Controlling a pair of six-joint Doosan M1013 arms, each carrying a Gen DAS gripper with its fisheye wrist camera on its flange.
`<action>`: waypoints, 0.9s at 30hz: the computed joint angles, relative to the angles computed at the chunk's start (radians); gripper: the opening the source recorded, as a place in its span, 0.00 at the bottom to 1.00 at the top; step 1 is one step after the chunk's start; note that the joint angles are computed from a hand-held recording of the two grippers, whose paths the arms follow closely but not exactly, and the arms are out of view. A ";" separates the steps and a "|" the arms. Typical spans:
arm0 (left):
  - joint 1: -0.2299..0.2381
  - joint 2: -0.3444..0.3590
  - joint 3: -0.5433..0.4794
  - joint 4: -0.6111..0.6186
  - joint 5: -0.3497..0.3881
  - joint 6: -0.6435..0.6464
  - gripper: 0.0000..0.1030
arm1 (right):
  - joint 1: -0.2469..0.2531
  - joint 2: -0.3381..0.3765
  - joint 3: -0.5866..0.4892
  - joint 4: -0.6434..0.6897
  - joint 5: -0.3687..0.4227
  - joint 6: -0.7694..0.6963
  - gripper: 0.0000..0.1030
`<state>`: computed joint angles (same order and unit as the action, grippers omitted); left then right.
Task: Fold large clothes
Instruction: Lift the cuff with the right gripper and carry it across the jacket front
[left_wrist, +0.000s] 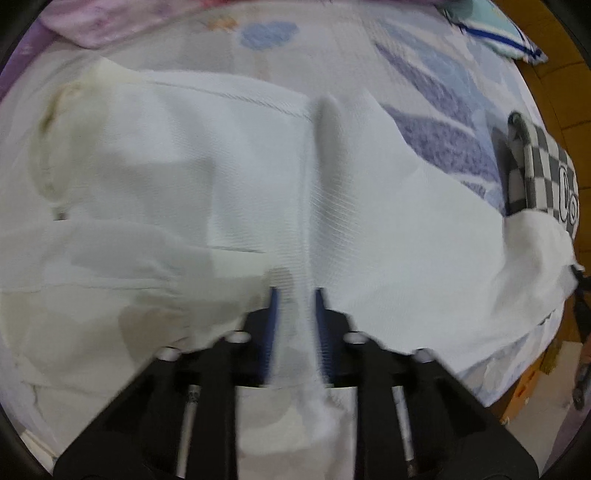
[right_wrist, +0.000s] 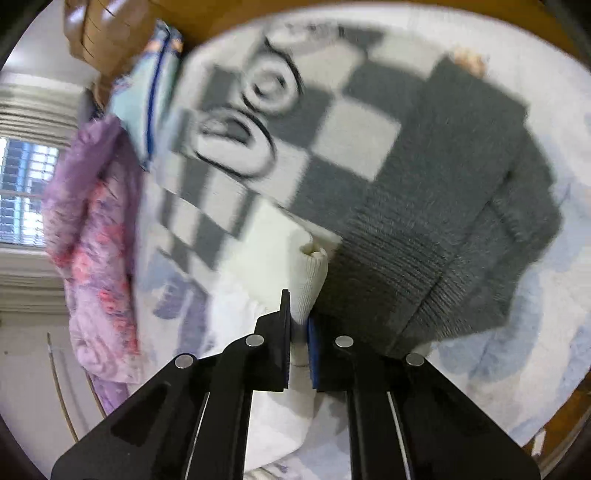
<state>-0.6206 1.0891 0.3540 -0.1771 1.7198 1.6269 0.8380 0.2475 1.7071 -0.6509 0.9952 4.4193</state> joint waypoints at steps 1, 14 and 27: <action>-0.001 0.011 -0.011 -0.022 0.016 0.000 0.04 | 0.015 -0.005 -0.018 -0.013 0.058 -0.001 0.07; -0.045 -0.087 0.258 0.036 -0.227 0.073 0.01 | -0.011 0.049 -0.268 -0.393 0.029 -0.218 0.07; -0.016 -0.060 0.224 -0.088 -0.224 0.036 0.01 | -0.158 0.391 -0.887 0.061 -0.458 -1.183 0.07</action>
<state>-0.6365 1.0296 0.5776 -0.2651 1.4961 1.6629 0.6798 0.6387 0.8204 -0.5900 0.5368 3.2360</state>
